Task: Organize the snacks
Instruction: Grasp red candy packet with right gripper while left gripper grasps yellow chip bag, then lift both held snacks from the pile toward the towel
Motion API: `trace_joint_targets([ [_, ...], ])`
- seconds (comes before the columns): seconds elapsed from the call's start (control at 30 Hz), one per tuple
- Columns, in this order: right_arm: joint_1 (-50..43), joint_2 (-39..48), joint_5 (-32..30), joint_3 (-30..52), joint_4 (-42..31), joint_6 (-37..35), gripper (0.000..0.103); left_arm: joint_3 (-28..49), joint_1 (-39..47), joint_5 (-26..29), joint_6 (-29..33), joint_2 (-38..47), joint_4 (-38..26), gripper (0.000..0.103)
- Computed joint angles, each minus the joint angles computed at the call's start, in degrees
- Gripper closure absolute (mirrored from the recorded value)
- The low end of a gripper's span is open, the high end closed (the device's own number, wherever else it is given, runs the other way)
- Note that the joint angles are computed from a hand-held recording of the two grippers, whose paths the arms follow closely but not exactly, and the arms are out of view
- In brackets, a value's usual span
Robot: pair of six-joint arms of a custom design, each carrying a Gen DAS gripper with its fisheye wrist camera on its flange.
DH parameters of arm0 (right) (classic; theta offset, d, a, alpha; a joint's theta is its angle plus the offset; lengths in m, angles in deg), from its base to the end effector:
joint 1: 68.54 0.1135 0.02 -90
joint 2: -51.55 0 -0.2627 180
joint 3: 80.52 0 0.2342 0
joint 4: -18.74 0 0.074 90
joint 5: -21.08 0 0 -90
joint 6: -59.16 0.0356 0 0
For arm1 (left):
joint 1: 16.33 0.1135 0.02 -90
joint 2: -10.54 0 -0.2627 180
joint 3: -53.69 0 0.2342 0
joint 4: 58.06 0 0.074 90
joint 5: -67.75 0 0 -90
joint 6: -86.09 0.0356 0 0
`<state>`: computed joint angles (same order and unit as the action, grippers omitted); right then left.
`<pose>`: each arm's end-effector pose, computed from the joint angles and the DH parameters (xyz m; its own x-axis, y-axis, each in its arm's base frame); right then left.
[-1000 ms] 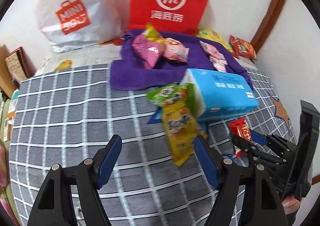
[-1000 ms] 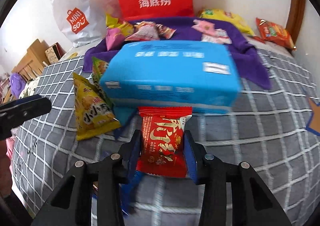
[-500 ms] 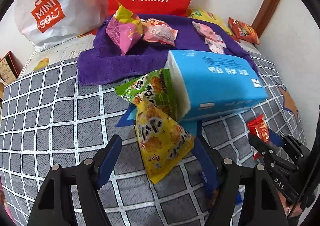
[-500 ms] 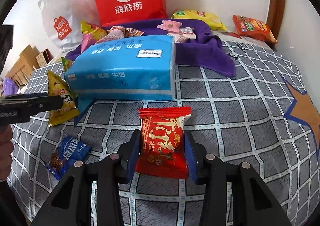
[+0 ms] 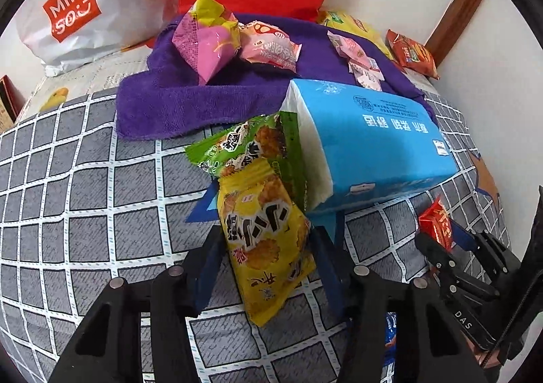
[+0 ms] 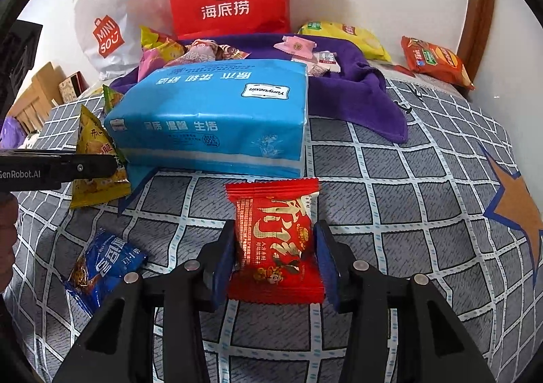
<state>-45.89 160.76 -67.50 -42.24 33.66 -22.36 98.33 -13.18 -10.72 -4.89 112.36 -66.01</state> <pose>0.2257 0.0932 0.0494 -0.8117 -0.1790 -0.5560 -0.2553 0.9649 0.0621 0.2466 0.0064 0.0750 -0.9063 -0.0667 -0.4174 0.0146 0.9820 -0.1885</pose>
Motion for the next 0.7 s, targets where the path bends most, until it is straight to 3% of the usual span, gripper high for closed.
trace_joint_targets([
  [0.4, 0.38, -2.28, 0.14, 1.07, -4.16, 1.01, 0.061, -3.65, 2.98, 0.77, 2.14, -8.97, -4.82, 0.063],
  [0.7, 3.94, -15.22, 1.83, -0.43, -11.05, 2.33, 0.061, -5.75, 3.91, 2.09, 1.77, -20.79, -12.06, 0.064],
])
